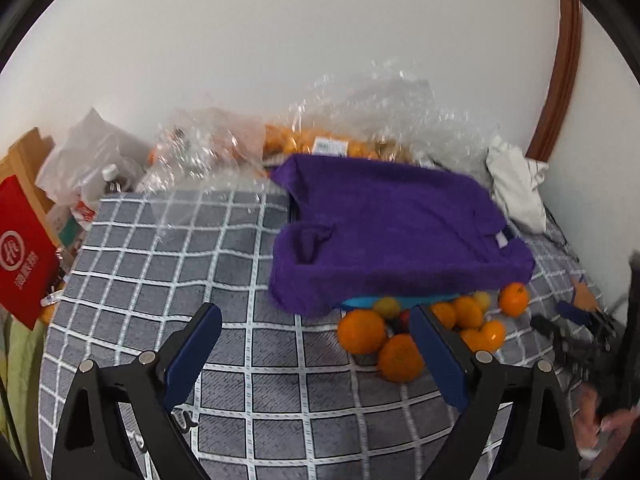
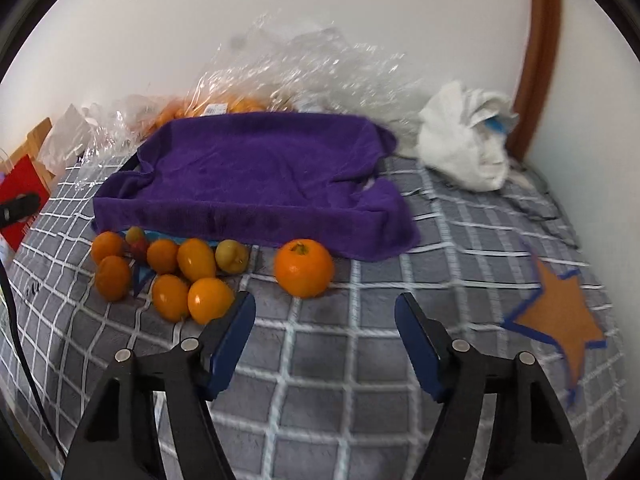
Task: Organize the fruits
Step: 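Grasp a large orange with the right gripper while the left grasps another orange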
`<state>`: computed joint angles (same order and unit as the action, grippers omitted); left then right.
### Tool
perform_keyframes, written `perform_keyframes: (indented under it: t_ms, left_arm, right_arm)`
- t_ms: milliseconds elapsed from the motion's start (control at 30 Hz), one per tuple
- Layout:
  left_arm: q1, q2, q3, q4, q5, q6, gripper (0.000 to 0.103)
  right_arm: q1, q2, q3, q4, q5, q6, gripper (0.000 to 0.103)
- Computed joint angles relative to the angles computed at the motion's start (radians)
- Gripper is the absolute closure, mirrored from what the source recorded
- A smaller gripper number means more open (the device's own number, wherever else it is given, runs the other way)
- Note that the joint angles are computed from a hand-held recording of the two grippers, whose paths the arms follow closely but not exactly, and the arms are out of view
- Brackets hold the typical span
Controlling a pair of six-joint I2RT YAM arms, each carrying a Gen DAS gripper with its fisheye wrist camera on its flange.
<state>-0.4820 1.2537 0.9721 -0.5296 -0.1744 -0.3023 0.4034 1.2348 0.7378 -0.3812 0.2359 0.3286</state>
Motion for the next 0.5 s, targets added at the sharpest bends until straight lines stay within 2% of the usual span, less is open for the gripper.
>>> perform_keyframes:
  t_ms: [67, 267, 400, 500]
  left_arm:
    - [0.012, 0.015, -0.02, 0.025, 0.002, 0.014, 0.009]
    - [0.053, 0.024, -0.073, 0.079, 0.082, 0.018, 0.009]
    - [0.052, 0.045, -0.086, 0.088, 0.095, 0.02, 0.009]
    - [0.035, 0.082, -0.077, 0.1, 0.09, 0.019, 0.009]
  right_arm:
    - [-0.037, 0.071, 0.025, 0.026, -0.066, -0.016, 0.051]
    - [-0.066, 0.176, 0.04, 0.112, -0.124, -0.049, 0.055]
    - [-0.076, 0.219, 0.038, 0.173, -0.135, -0.046, 0.058]
    - [-0.059, 0.217, 0.019, 0.211, -0.105, -0.057, 0.059]
